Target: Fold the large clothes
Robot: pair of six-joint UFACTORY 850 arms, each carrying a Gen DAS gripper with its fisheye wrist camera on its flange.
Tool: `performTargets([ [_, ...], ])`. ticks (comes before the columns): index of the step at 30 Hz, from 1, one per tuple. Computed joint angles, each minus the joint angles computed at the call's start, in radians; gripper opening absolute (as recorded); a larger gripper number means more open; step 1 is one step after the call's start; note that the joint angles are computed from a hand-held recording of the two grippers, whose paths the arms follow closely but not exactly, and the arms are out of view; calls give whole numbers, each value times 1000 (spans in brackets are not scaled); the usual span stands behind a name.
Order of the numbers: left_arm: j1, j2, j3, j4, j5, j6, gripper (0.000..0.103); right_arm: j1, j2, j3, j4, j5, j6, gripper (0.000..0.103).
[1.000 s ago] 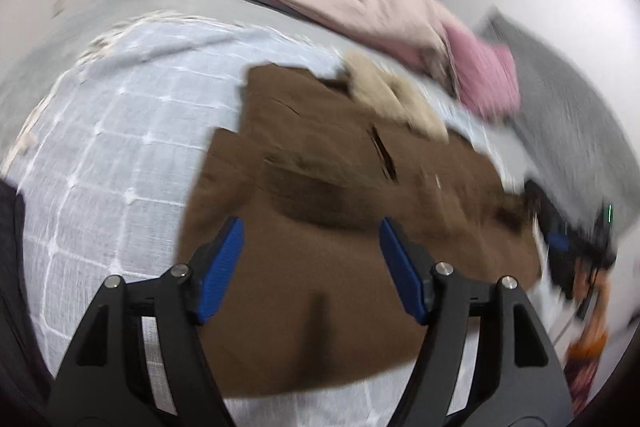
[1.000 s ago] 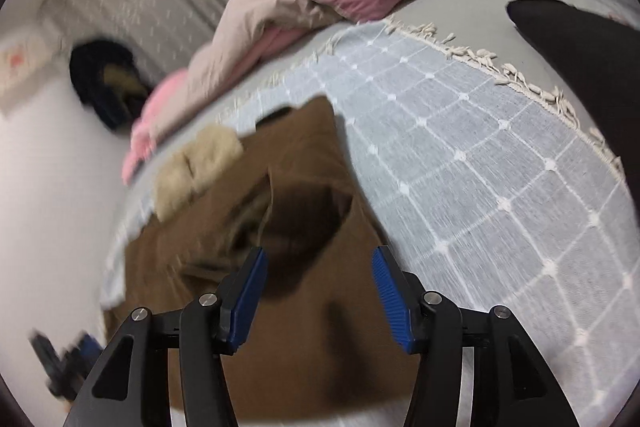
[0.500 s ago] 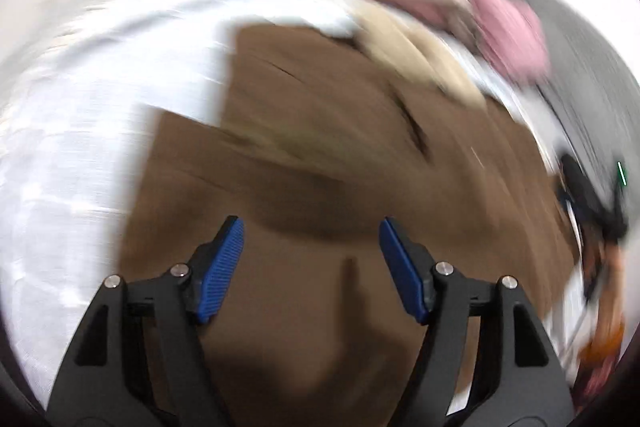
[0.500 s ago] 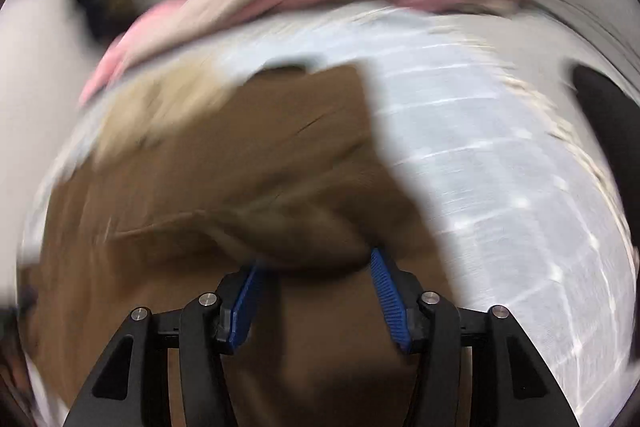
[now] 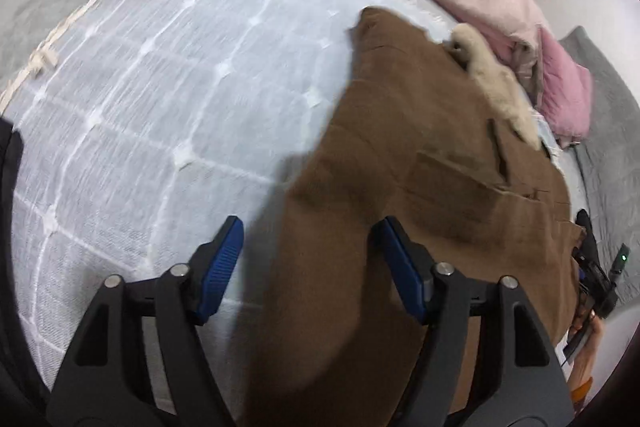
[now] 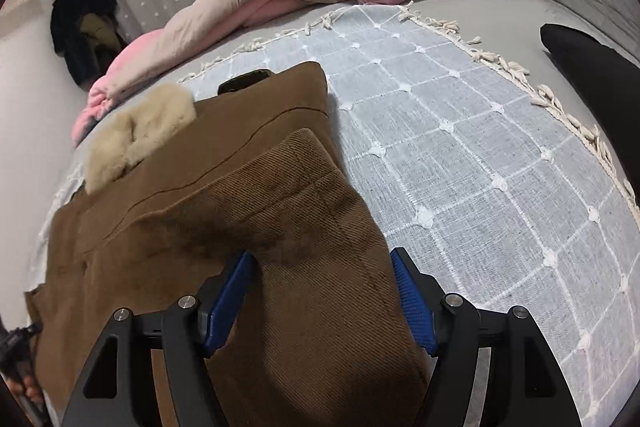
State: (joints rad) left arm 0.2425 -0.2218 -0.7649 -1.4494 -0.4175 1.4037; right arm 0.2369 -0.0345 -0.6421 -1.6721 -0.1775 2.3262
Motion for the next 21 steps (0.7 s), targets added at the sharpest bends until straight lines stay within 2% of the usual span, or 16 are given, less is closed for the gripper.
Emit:
performTargets([
  [1, -3, 15, 12, -58, -16, 79, 31, 13, 0, 2, -71, -25, 78, 68],
  [2, -11, 27, 20, -95, -18, 121, 26, 28, 7, 7, -140, -53, 141, 52],
  [3, -16, 40, 29, -135, -30, 153, 12, 41, 12, 8, -174, -75, 163, 39],
  [4, -10, 47, 35, -172, -64, 182, 10, 40, 25, 15, -167, -85, 144, 12],
  [5, -3, 67, 52, -233, -105, 223, 10, 43, 33, 19, -189, -94, 168, 10],
  [9, 0, 151, 84, -351, -161, 299, 9, 66, 145, 81, -403, -149, 471, 8],
  [10, 4, 173, 82, -363, -177, 314, 9, 71, 186, 95, -426, -165, 508, 8],
  [12, 4, 188, 57, -365, -208, 309, 9, 87, 211, 84, -389, -205, 467, 7],
  [16, -54, 170, -56, -395, -145, 324, 9, 74, 188, 8, -319, -240, 346, 7],
  [18, -87, 140, -125, -448, -98, 376, 9, 48, 156, -45, -316, -233, 334, 7],
  [21, -143, 76, -232, -577, -5, 509, 9, 19, 67, -164, -247, -252, 218, 7],
])
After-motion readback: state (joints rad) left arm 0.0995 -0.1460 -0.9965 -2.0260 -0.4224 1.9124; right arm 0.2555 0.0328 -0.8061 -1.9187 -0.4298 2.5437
